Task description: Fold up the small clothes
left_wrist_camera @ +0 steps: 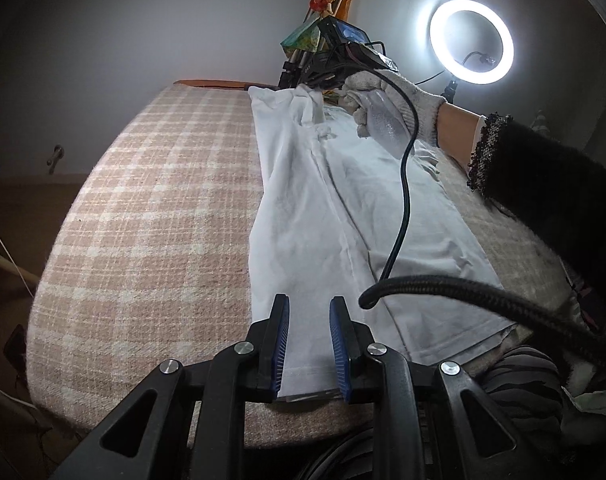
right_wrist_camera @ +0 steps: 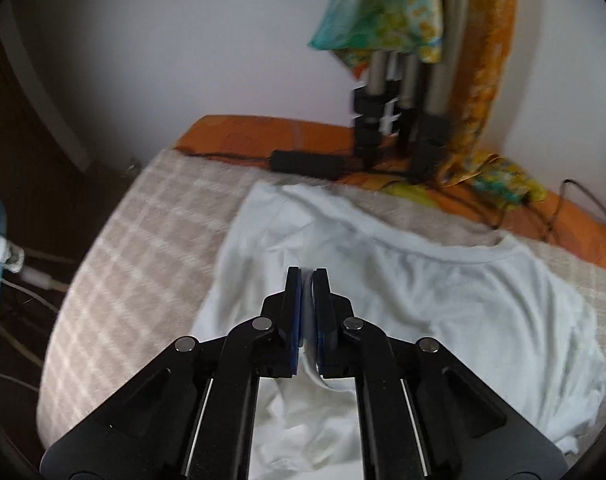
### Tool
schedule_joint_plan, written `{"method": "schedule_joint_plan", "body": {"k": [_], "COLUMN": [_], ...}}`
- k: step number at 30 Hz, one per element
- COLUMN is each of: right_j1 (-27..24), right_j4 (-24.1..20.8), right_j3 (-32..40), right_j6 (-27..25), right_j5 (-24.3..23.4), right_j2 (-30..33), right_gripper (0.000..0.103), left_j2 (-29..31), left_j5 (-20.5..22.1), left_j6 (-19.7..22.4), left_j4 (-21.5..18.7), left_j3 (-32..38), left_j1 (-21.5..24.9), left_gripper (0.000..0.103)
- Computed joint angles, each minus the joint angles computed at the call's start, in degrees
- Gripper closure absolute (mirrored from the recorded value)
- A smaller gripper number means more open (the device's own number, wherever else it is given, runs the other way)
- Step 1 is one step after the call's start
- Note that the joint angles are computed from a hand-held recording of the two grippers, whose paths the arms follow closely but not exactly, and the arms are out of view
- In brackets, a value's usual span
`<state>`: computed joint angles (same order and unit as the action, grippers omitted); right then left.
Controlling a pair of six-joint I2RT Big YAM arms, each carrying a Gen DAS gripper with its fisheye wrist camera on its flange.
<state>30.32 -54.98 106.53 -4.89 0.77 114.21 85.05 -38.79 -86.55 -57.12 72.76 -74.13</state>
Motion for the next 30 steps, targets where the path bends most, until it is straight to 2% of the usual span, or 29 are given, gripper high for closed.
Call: {"method": "schedule_joint_plan", "body": {"k": [1, 3, 4, 5, 7, 12, 15, 17, 21, 24, 27, 28, 30], "right_j1": [-0.55, -1.52, -1.81, -1.97, -2.36, -4.29, -5.33, -5.73, -6.49, -6.74, -6.25, -5.78, -4.51], "right_j4": [-2.12, -5.53, -5.16, -3.14, -2.27, -4.83, -6.73, -9.38, -14.24, -17.61, -18.64, -18.11, -16.78], "right_j3": [1.86, 3.87, 2.90, 0.59, -2.11, -7.69, -13.54, -18.34, -28.49, -36.35, -44.11, -46.20, -49.87], "right_j6": [1.31, 3.02, 3.54, 3.28, 2.12, 0.98, -0.51, -2.27, -5.32, -5.91, -4.37, -3.55, -1.70], "right_j5": [0.27, -0.57, 0.30, 1.19, 0.22, -9.06, -14.86, -17.96, -23.79, -26.87, -29.46, -29.73, -29.34], "right_j2": [1.16, 2.12, 1.21, -0.68, -3.59, -11.83, -19.01, -24.60, -35.51, -42.47, -47.57, -48.43, -49.47], "right_gripper": [0.098, 0.082, 0.061, 0.051, 0.051, 0.051, 0.051, 0.051, 0.051, 0.051, 0.051, 0.051, 0.051], "left_j2": [0.07, 0.57, 0.60, 0.74, 1.11, 3.40, 4.20, 4.40, 4.76, 4.71, 4.68, 4.31, 4.77], "left_j5": [0.11, -0.02, -0.27, -0.60, -1.17, -2.47, -3.09, -3.24, -3.71, -3.15, -1.41, -0.76, 0.19], "left_j6": [-0.30, -1.44, -2.10, -2.85, -4.11, -5.43, -5.58, -5.43, -5.94, -5.54, -6.23, -6.02, -5.48], "left_j4": [-0.35, -2.07, -2.84, -4.04, -6.53, -13.65, -15.72, -15.93, -16.31, -14.55, -11.76, -9.71, -8.63], "left_j3": [0.12, 1.08, 1.32, 1.71, 2.42, 5.34, 5.84, 5.71, 5.54, 4.27, 2.37, 1.21, 0.54], "left_j1": [-0.08, -0.35, -0.66, -1.00, -1.56, -3.13, -4.05, -4.76, -6.22, -6.71, -6.77, -6.55, -6.08], "left_gripper": [0.082, 0.077, 0.076, 0.076, 0.075, 0.073, 0.068, 0.061, 0.061, 0.061, 0.062, 0.062, 0.065]}}
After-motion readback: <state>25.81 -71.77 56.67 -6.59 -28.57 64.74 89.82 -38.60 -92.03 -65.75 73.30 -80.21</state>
